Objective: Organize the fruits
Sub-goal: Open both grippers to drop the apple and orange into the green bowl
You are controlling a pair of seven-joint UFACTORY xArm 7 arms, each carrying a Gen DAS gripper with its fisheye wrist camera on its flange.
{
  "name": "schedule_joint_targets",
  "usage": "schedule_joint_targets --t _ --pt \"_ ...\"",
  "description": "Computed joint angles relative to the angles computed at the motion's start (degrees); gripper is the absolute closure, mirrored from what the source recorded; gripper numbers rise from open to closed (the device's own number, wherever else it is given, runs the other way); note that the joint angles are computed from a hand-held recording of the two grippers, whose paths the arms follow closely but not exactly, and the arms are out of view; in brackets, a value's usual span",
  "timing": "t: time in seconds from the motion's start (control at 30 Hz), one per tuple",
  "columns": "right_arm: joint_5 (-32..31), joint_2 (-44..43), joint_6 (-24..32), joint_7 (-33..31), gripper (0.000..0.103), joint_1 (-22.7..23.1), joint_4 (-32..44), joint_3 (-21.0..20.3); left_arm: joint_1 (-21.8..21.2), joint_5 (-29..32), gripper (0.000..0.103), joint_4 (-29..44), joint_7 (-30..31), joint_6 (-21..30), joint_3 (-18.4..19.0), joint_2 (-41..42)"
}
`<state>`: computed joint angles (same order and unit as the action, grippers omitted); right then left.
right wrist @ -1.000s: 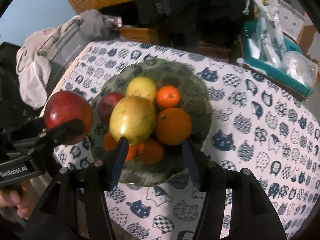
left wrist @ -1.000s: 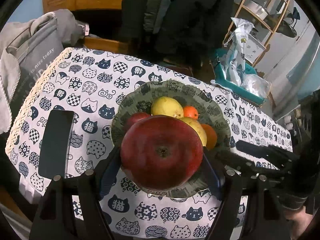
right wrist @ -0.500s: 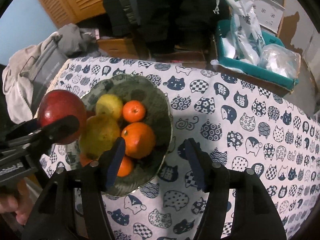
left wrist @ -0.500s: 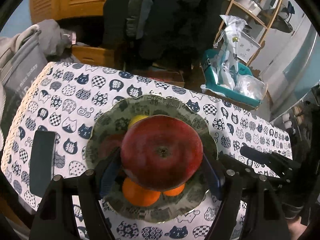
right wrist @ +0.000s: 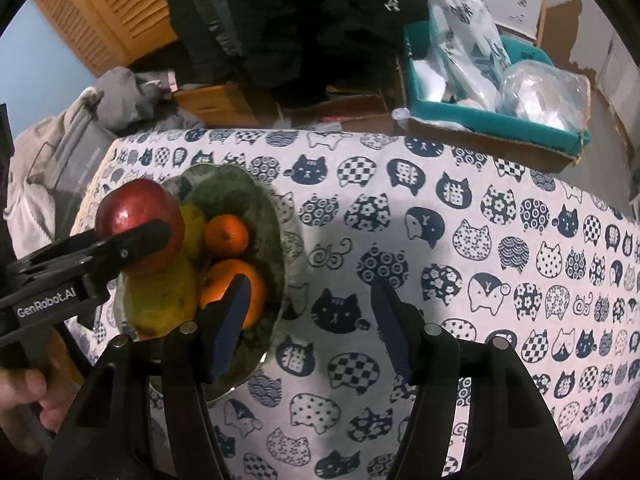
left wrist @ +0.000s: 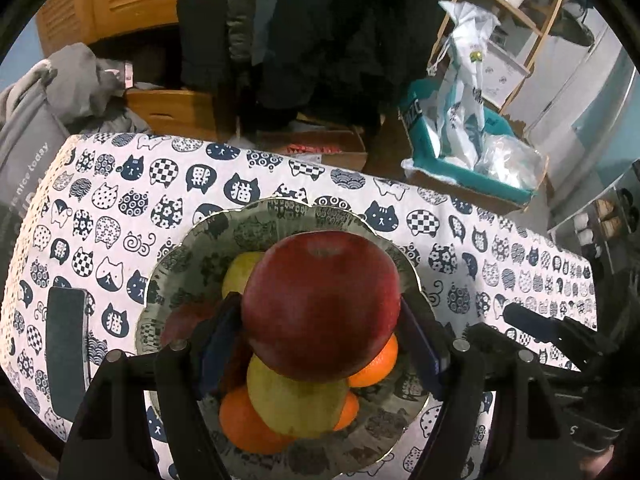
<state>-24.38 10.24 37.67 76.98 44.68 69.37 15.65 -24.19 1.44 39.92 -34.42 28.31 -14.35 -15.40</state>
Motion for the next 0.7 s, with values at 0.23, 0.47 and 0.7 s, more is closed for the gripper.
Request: schedule_joint_targets --t 0.23,0.47,0.7 --pt "0.7 0.5 -1.3 -0.1 0.040 -0.7 -0.5 -0.5 -0.1 0.1 0.025 1.5 0.1 0.3 0.3 2.6" --pt "0.7 0.6 -1.4 -0.4 0.039 -0.8 -0.4 -0.7 -0.5 -2.1 0.025 1.6 1.6 0.7 0.8 3.8" --pt "0.3 -0.4 -0.3 0.3 0.039 -0.8 -1.0 -0.6 -0.7 -2.2 0.023 0.4 1.9 1.6 0.6 1.7"
